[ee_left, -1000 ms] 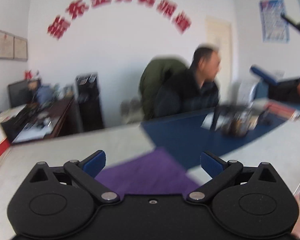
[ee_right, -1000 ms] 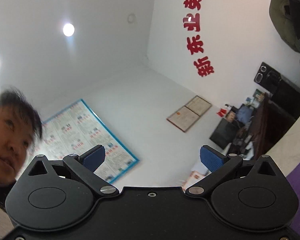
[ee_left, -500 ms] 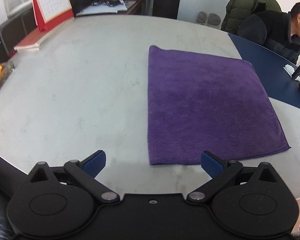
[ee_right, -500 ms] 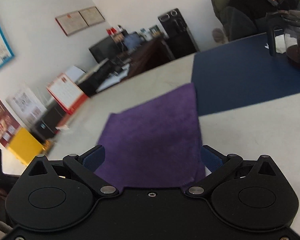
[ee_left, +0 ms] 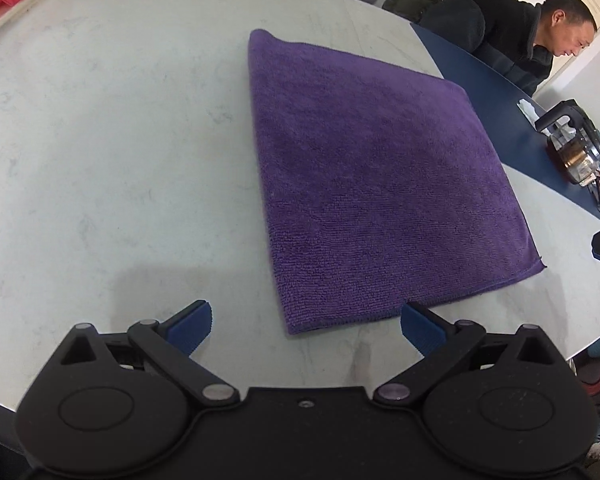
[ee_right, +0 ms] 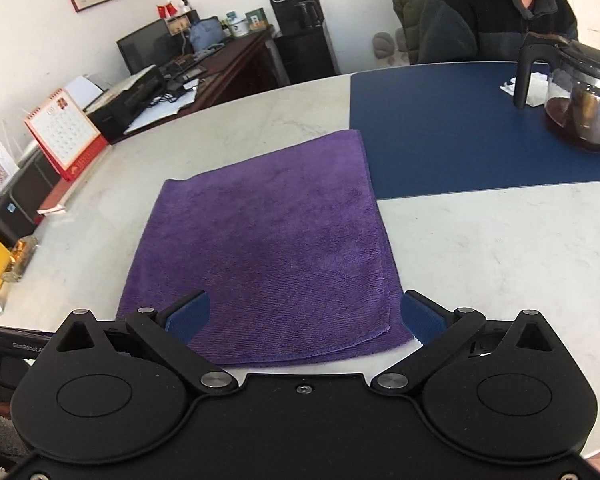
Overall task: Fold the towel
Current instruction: 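Bring both open grippers back over the folded purple towel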
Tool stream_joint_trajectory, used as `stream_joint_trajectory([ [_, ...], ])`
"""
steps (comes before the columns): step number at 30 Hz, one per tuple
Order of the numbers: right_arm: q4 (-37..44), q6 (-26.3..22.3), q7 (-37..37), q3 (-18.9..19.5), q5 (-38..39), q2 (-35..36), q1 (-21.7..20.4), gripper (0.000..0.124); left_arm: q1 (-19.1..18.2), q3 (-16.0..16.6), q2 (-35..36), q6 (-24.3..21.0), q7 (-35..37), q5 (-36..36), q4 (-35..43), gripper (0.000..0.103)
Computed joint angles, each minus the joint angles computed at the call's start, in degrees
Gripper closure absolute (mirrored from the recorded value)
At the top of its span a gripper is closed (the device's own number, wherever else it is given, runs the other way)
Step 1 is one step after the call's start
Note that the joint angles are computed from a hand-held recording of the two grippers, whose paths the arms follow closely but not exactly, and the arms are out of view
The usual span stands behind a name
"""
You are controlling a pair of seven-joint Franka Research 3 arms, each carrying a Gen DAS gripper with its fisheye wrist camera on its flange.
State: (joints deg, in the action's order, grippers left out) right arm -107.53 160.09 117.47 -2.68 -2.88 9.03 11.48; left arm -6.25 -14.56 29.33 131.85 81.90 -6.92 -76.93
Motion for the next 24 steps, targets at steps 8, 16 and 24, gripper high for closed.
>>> stream_joint_trajectory([
  [8,4.6,-4.6,1.7,-0.4,-8.4,3.2,2.0,0.021,-1.6,1.2,1.7,-2.2,-5.1,1.9,3.2,0.008],
  [16,6.5,-1.6,-11.5,0.9,0.8,5.3,-0.4,0.021,-4.4,3.9,1.6,-5.5,-16.8,8.7,4.5,0.016],
  [24,7.2,-1.1,-18.1,0.9,6.6,5.9,-1.4,0.021,-6.9,4.5,3.8,-7.7,-19.9,14.9,8.0,0.029],
])
